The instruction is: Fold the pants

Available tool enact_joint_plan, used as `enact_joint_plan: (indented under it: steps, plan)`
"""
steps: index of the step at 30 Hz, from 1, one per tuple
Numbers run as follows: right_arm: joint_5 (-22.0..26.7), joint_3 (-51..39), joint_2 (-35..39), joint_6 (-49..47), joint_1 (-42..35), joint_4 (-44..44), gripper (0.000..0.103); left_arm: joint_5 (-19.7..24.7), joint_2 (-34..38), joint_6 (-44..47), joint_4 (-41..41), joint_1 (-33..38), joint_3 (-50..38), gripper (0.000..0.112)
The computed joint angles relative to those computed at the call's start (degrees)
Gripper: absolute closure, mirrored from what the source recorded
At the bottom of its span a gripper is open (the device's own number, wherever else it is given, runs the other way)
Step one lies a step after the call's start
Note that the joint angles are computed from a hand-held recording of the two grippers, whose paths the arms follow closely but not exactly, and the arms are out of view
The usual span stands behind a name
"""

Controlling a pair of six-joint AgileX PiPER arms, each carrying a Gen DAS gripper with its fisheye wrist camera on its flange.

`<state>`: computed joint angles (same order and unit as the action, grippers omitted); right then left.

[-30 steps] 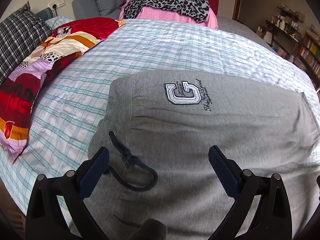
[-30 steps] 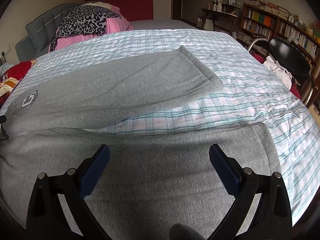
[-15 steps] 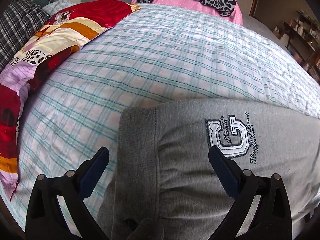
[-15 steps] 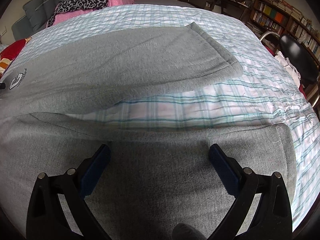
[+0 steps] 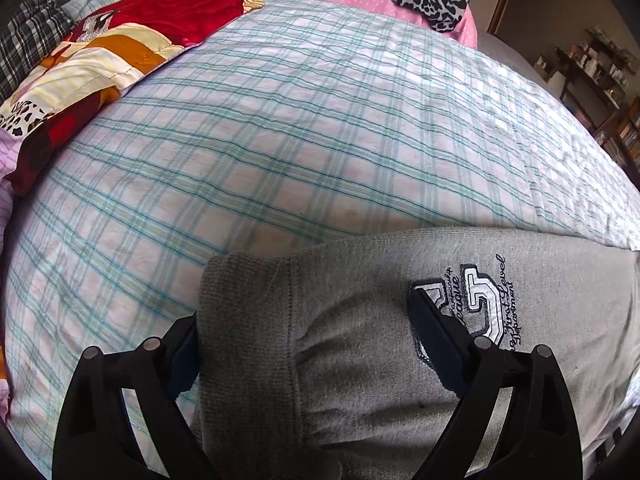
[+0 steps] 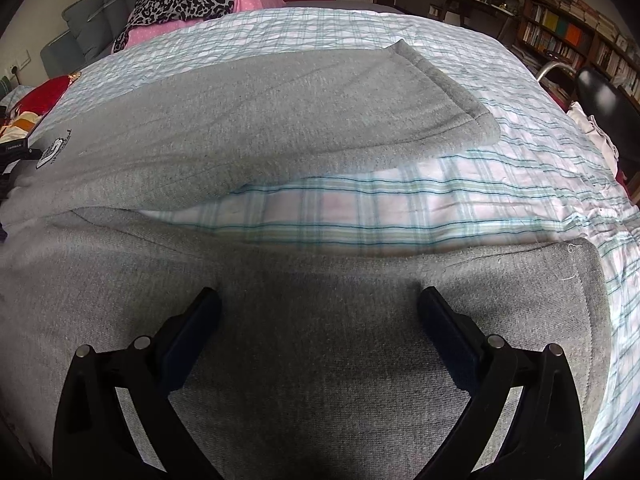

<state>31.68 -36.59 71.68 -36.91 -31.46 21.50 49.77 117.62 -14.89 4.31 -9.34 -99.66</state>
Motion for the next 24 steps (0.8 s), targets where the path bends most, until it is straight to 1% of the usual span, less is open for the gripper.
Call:
enact_joint_plan:
  steps: [2,3,4,5,7,8,10,13,15,18,21,24]
  plan:
    - [3.2,-2.0,1.0,-2.9,-1.1,0.5,0.003,-0.9,-0.3,-0.1,0.2,0.1,0.7,0.028]
    - [5.3,-3.6,1.8,-3.0,-1.4,0.1,0.003,-1.4,-0.3,-0.3,0.3,0.1,0.8,0.034]
    - [7.1,-5.0,2.5,-2.7,-1.8,0.0,0.003,-2.1,-0.7,-0.4,0.6,0.1,1.4,0.043]
    - [8.3,-6.2,2.9,-2.8,-2.4,0.5,0.003,-2.6,-1.2,-0.7,0.9,0.2,2.0,0.048]
    - [8.4,-8.1,3.1,-3.2,-3.5,1.8,0.003,-3.8,-2.2,0.6,-0.7,0.8,3.2,0.070]
    - [8.2,-9.3,3.4,-3.6,-4.1,2.7,0.003,-4.2,-2.6,2.5,-3.3,1.5,3.7,0.072]
    - [7.7,-12.5,4.7,-3.8,-5.3,4.4,0.003,-5.9,-3.7,4.2,-5.4,2.0,5.2,0.079]
    - [6.6,-18.8,8.7,-4.7,-6.9,7.5,0.003,-8.9,-5.3,5.9,-7.4,2.2,7.7,0.084]
    - [5.0,-23.5,12.3,-4.2,-6.8,8.1,0.003,-11.1,-6.4,7.1,-8.6,2.4,9.8,0.085]
    - [4.0,-32.5,19.8,-1.9,-6.1,7.6,0.003,-14.1,-7.7,9.9,-12.5,3.5,12.4,0.085]
    - [4.5,-42.6,27.9,3.3,-4.9,4.6,0.003,-15.9,-8.0,11.8,-15.6,4.3,14.0,0.085]
    - [6.6,-53.0,36.0,9.1,-3.7,0.9,0.003,-17.3,-8.3,11.3,-14.8,3.9,15.0,0.085]
